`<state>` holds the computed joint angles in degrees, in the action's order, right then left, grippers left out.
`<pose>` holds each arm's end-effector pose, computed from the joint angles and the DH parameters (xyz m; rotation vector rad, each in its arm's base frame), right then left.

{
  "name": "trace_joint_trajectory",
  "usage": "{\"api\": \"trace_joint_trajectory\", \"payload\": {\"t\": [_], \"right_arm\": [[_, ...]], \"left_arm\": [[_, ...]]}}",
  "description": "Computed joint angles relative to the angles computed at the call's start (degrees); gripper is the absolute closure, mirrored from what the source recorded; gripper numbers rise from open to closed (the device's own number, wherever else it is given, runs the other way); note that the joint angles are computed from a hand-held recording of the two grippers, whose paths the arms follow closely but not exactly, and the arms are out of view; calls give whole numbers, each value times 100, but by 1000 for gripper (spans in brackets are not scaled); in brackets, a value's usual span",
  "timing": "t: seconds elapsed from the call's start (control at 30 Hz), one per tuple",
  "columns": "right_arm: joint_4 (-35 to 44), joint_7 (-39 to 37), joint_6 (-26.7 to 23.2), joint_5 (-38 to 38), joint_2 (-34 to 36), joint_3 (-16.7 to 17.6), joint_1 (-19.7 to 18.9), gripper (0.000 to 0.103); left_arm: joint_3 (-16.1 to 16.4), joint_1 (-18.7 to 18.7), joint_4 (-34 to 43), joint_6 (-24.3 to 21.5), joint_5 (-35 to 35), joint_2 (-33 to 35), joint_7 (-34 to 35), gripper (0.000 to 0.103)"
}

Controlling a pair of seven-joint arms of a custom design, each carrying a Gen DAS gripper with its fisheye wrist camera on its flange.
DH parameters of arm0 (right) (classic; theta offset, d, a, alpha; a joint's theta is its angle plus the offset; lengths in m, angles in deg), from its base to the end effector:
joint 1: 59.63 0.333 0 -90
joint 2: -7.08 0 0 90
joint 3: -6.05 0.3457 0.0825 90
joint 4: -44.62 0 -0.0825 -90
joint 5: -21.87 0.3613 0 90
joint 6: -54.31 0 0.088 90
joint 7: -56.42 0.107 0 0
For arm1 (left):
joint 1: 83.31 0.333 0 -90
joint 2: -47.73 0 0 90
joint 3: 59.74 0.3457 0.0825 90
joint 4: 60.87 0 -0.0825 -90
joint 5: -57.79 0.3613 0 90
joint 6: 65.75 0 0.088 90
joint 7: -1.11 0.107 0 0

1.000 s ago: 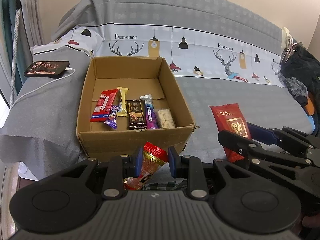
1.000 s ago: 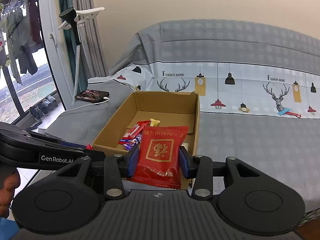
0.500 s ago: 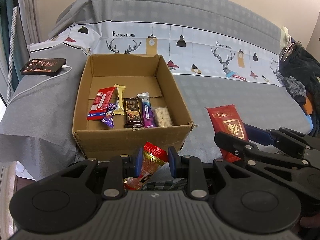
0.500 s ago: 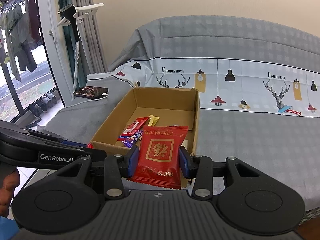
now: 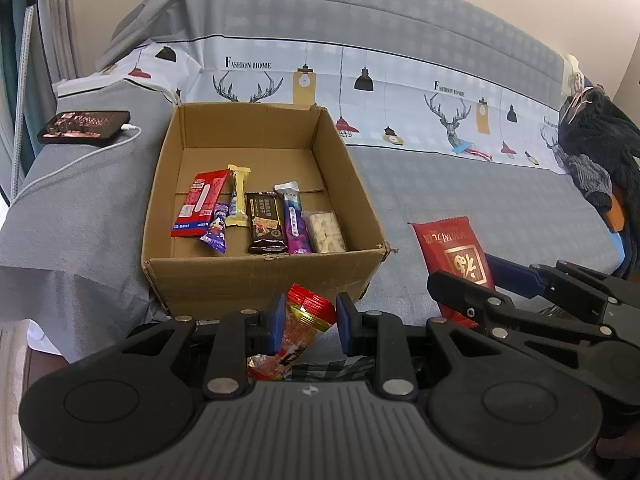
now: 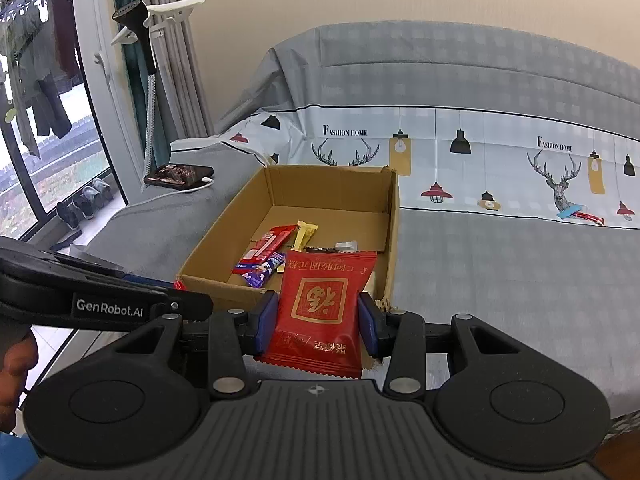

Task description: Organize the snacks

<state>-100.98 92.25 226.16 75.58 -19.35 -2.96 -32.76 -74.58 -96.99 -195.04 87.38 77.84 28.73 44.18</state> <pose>0.4031 0.0599 0.5482 -1.8127 1.2485 -0.5213 0.3970 -0.2429 0.5694 -1.8901 1.8057 -0.7971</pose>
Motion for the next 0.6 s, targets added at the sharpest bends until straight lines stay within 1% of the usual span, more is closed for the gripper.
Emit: {"api": "trace_joint_trajectory", "payload": {"t": [0.1,0.33,0.6], "right_arm": [[20,41,-26,-54,54,42,-52,59],[120,239,-86,-277,250,191,-241,59],[465,477,-60,-381,645,300,-348,58]], "left_arm": [[49,21,-1,48,-23,26,23,73],[120,208,46,141,54,88,-26,73],[216,462,298,242,224,296,15,73]]}}
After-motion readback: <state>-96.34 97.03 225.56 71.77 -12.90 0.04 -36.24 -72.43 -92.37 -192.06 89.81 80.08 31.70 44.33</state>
